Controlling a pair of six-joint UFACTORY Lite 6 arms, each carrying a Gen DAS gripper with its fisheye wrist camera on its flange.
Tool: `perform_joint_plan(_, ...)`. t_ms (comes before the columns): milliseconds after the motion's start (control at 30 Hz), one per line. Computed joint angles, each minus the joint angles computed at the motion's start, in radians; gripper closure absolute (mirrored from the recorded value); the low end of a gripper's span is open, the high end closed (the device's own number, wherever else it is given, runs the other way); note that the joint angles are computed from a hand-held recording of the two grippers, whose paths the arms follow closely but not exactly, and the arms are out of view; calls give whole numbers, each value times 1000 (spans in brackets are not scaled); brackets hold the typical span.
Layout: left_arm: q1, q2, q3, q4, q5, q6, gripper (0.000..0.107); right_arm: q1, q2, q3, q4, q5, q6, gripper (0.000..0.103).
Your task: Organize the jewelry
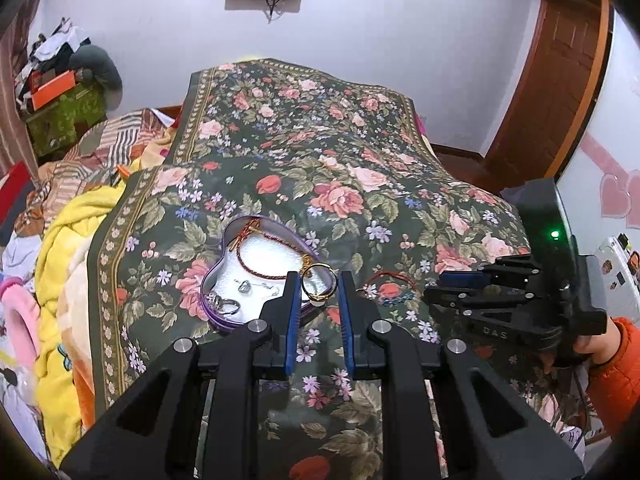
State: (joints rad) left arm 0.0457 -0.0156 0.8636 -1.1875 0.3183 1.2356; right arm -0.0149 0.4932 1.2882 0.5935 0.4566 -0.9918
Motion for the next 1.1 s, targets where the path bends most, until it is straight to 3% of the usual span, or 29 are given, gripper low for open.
perform_joint_plan(100,15,24,3,-35,9,32,90,10,-12,-18,-4,-22,-11,80)
perform_joint_plan(167,19,33,3,-45,9,45,90,12,-11,-21,-2,-34,-14,94)
perform_joint_plan(400,25,39,2,-61,14,55,90,-11,-43,-43,84,-23,-72,94)
perform_joint_plan(733,69,-68,-18,-2,48,2,90,-26,-247,-93,250,50,-188,94)
perform_joint_plan(1100,171,-186,-32,49,110,-24,90,67,-349,-63,327,77,-182,94)
